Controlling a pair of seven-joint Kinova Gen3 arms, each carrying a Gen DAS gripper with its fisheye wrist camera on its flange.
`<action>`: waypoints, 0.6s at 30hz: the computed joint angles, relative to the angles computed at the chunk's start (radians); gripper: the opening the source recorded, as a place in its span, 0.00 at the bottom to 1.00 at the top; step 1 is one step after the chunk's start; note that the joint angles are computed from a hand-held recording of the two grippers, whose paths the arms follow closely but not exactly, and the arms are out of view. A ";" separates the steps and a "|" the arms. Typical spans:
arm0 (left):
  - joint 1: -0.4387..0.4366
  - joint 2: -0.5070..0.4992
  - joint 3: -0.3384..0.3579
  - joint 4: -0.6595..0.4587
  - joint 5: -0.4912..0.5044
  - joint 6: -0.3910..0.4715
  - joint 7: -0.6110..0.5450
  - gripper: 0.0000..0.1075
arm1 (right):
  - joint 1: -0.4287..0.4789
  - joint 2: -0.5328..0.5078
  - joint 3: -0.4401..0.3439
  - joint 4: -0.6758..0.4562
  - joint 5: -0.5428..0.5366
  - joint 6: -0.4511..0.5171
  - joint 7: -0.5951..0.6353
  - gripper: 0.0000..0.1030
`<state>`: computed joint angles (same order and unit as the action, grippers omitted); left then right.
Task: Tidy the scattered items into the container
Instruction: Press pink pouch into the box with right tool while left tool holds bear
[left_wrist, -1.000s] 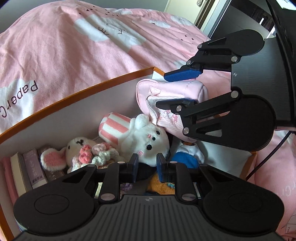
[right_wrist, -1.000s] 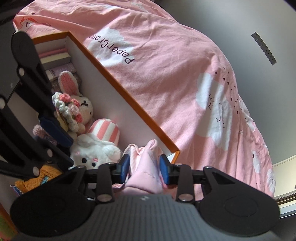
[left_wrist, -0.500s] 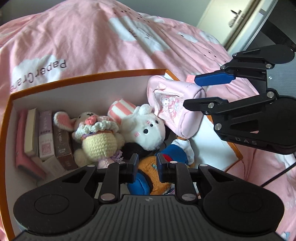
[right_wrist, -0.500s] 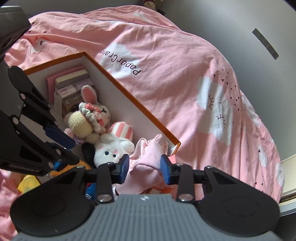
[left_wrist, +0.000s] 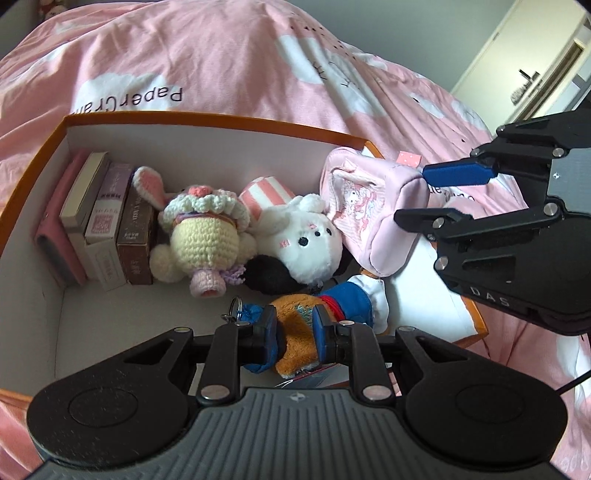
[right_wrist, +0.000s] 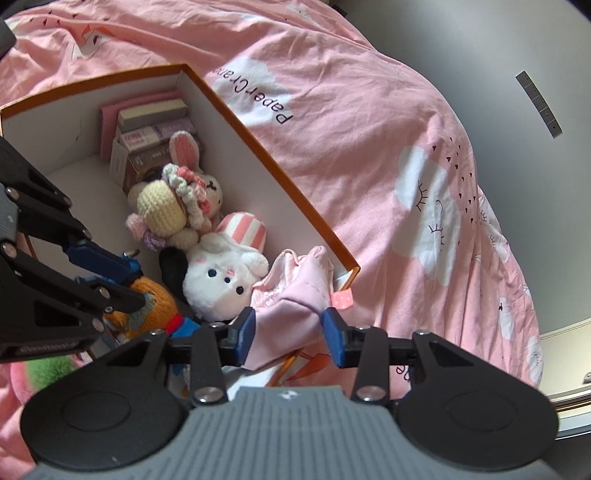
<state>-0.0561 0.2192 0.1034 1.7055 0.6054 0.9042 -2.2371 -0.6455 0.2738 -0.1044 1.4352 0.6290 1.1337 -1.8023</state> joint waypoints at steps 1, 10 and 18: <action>0.010 -0.010 -0.001 0.010 -0.010 -0.021 0.010 0.22 | -0.001 0.004 0.000 -0.007 -0.003 0.006 -0.001 0.36; 0.010 -0.018 0.001 0.031 0.002 -0.051 0.001 0.22 | 0.001 0.063 0.015 -0.101 -0.053 0.084 0.044 0.34; -0.003 -0.020 0.004 0.044 0.038 -0.049 -0.054 0.22 | 0.010 0.085 0.027 -0.129 -0.115 0.129 0.052 0.33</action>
